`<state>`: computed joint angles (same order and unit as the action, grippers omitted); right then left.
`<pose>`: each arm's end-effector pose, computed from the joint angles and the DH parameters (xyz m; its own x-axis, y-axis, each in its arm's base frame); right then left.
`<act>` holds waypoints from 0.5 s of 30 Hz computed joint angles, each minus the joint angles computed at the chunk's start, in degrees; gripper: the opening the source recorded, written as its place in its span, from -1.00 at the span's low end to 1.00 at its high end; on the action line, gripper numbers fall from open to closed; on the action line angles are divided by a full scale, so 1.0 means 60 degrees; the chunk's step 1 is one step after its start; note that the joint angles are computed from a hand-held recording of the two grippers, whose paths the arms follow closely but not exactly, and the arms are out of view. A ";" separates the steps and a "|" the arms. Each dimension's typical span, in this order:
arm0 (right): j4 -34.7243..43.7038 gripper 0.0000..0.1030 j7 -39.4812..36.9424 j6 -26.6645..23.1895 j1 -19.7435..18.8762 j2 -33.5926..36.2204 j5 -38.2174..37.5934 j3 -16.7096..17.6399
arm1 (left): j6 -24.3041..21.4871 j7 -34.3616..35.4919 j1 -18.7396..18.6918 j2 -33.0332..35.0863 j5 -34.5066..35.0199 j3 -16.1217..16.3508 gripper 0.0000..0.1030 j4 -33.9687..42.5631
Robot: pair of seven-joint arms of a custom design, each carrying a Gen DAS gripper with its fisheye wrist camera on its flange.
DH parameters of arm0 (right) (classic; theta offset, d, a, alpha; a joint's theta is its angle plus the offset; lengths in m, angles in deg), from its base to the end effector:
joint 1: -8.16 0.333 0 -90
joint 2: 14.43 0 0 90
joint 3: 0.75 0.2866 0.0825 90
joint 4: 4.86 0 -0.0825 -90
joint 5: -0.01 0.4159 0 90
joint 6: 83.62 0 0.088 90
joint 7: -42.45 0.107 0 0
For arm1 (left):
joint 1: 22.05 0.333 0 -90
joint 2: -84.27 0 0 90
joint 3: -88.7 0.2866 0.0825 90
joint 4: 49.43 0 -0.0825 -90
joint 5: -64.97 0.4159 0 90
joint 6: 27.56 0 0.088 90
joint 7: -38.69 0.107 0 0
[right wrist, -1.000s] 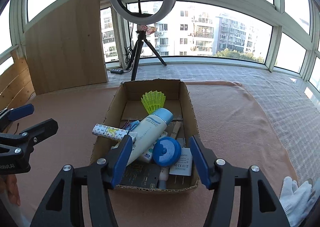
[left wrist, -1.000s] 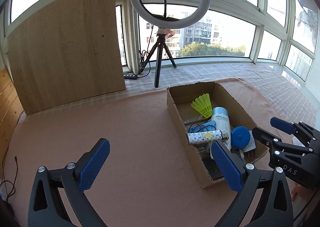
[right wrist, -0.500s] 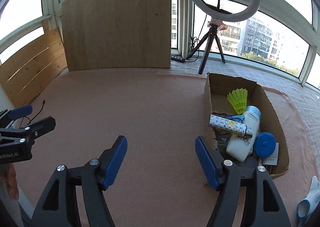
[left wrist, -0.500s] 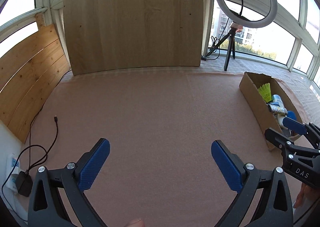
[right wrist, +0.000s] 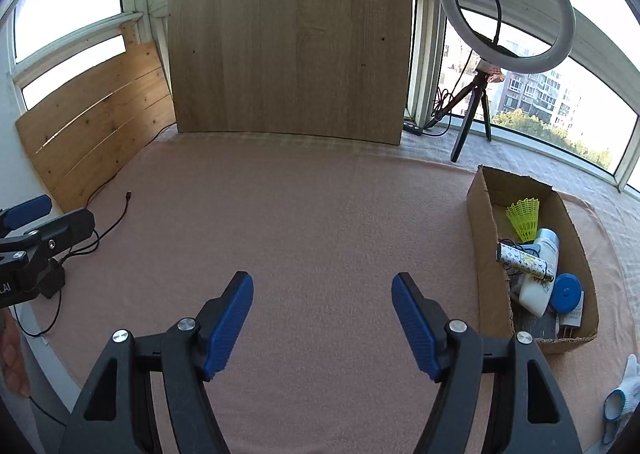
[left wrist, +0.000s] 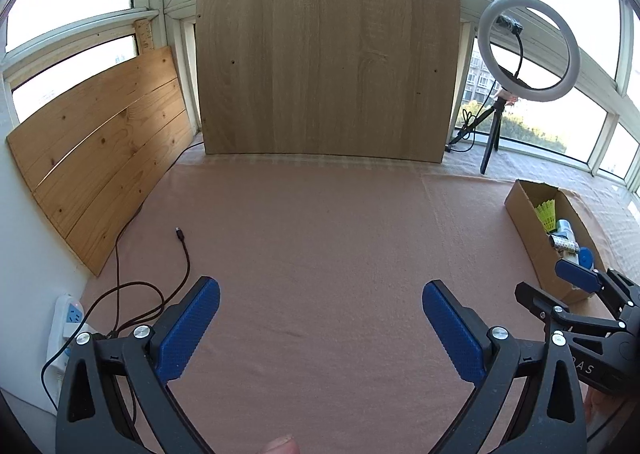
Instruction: Organize objects
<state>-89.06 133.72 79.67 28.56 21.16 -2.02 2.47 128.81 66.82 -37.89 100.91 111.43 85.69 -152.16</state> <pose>0.7114 0.3031 0.3666 0.3924 -0.9196 -0.0172 -0.6713 -0.2735 -0.6889 0.6478 -0.2472 0.4098 0.0993 -0.9947 0.0277 -0.6888 -0.0888 -0.7195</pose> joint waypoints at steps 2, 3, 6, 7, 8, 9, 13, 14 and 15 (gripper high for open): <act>-0.0014 0.37 0.0149 -0.0067 0.0123 -0.0055 -0.0091 -0.0120 | 0.0121 0.0026 0.0047 -0.0090 -0.0044 0.0002 1.00 -0.0065; -0.0019 0.38 0.0147 -0.0097 0.0128 -0.0074 -0.0111 -0.0113 | 0.0107 0.0011 0.0041 -0.0056 -0.0038 0.0005 1.00 0.0008; -0.0070 0.38 0.0142 -0.0113 0.0126 -0.0126 -0.0137 -0.0084 | 0.0082 0.0143 0.0067 0.0059 -0.0226 -0.0029 0.99 0.0173; -0.0075 0.38 0.0125 -0.0132 0.0111 -0.0137 -0.0133 -0.0067 | -0.0073 0.0266 0.0032 0.0226 -0.0312 -0.0061 1.00 0.0413; -0.0056 0.38 0.0135 -0.0153 0.0120 -0.0134 -0.0147 -0.0080 | -0.0130 0.0343 -0.0005 0.0269 -0.0343 -0.0061 1.00 0.0471; -0.0079 0.38 0.0146 -0.0133 0.0117 -0.0156 -0.0148 -0.0082 | -0.0165 0.0456 -0.0013 0.0317 -0.0438 -0.0080 0.99 0.0529; -0.0124 0.39 0.0172 -0.0090 0.0066 -0.0202 -0.0115 -0.0081 | -0.0607 0.0801 -0.0142 0.0537 -0.0842 -0.0114 0.99 0.0866; -0.0129 0.39 0.0171 -0.0096 0.0040 -0.0209 -0.0092 -0.0066 | -0.0733 0.0831 -0.0212 0.0577 -0.0800 -0.0086 0.99 0.0938; -0.0141 0.39 0.0179 -0.0097 0.0032 -0.0218 -0.0087 -0.0069 | -0.0860 0.0766 -0.0306 0.0598 -0.0680 -0.0032 0.99 0.0983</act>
<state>-89.90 134.79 79.09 28.75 19.86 -2.54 2.05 123.65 71.41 -39.73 104.49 107.35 85.50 -146.26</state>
